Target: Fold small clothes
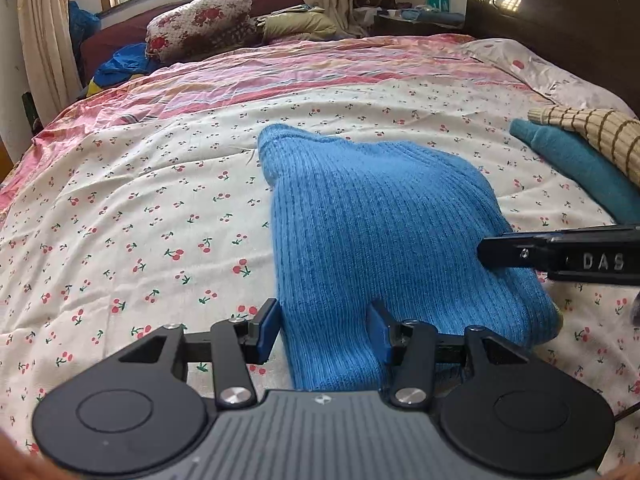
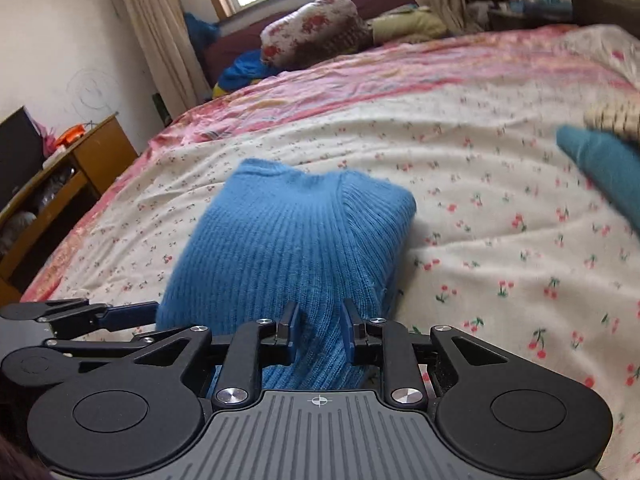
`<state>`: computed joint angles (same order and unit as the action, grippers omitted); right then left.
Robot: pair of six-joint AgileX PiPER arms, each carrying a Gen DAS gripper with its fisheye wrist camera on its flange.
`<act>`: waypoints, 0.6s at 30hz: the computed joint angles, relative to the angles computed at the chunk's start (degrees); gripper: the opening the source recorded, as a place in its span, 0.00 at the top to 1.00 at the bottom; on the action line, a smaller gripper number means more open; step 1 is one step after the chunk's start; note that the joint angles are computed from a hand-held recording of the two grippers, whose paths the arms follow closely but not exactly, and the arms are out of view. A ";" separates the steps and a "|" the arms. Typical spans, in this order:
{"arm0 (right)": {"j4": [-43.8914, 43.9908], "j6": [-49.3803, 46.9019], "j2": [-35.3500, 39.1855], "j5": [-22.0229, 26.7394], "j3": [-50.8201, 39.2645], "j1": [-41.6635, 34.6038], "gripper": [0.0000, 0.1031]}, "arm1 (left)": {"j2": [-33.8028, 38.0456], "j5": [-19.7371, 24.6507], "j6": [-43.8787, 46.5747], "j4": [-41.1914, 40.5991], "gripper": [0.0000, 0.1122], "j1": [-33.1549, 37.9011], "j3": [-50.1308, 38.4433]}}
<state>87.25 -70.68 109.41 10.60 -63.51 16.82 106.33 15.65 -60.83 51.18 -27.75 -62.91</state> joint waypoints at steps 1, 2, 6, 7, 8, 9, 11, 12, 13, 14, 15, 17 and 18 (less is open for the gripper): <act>-0.82 1.28 0.12 0.77 -0.23 -0.46 0.79 | 0.10 0.11 0.04 -0.09 0.53 -0.05 -0.09; -2.05 2.84 0.22 1.20 -0.47 -0.71 0.79 | 0.16 0.41 0.43 -0.51 0.53 -0.17 -0.31; -0.89 1.48 0.31 1.13 -0.34 -0.78 0.79 | 0.10 1.49 3.17 -2.67 0.53 -0.42 -1.05; -0.69 1.30 0.11 1.13 -0.12 -0.75 0.79 | 0.02 1.64 4.35 -3.51 0.53 -0.34 -1.28; -0.82 1.41 -0.01 1.26 0.00 -0.81 0.79 | -0.13 1.75 5.23 -4.07 0.53 -0.30 -1.49; -1.07 1.64 -0.22 1.39 0.18 -0.86 0.79 | -0.29 1.93 5.22 -3.80 0.53 -0.32 -1.77; -0.71 1.13 -0.13 1.57 0.16 -0.92 0.79 | -0.30 2.43 3.76 -1.68 0.53 -0.43 -2.71; -0.09 0.29 -0.11 1.52 0.25 -0.86 0.79 | -0.04 2.68 4.52 -2.04 0.53 -0.35 -3.68; 0.34 -0.43 -0.09 1.40 0.30 -0.77 0.79 | 0.40 2.94 5.27 -2.50 0.53 -0.21 -4.84; 0.58 -1.01 -0.11 1.28 0.35 -0.70 0.79 | 0.98 3.26 5.86 -2.82 0.53 -0.09 -6.20; 1.22 -2.00 -0.14 1.10 0.48 -0.58 0.78 | 1.67 3.60 6.65 -3.33 0.53 0.01 -7.58; 3.29 -5.10 -0.16 0.48 0.82 -0.15 0.78 | 3.83 4.62 9.54 -5.54 0.53 0.21 -11.30; 3.88 -6.20 -0.12 0.23 0.89 0.02 0.78 | 5.12 5.25 11.70 -7.37 0.53 0.37 -13.32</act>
<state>91.12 -76.88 109.30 10.82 -62.62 16.83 111.45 20.90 -49.13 43.81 -27.37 -76.23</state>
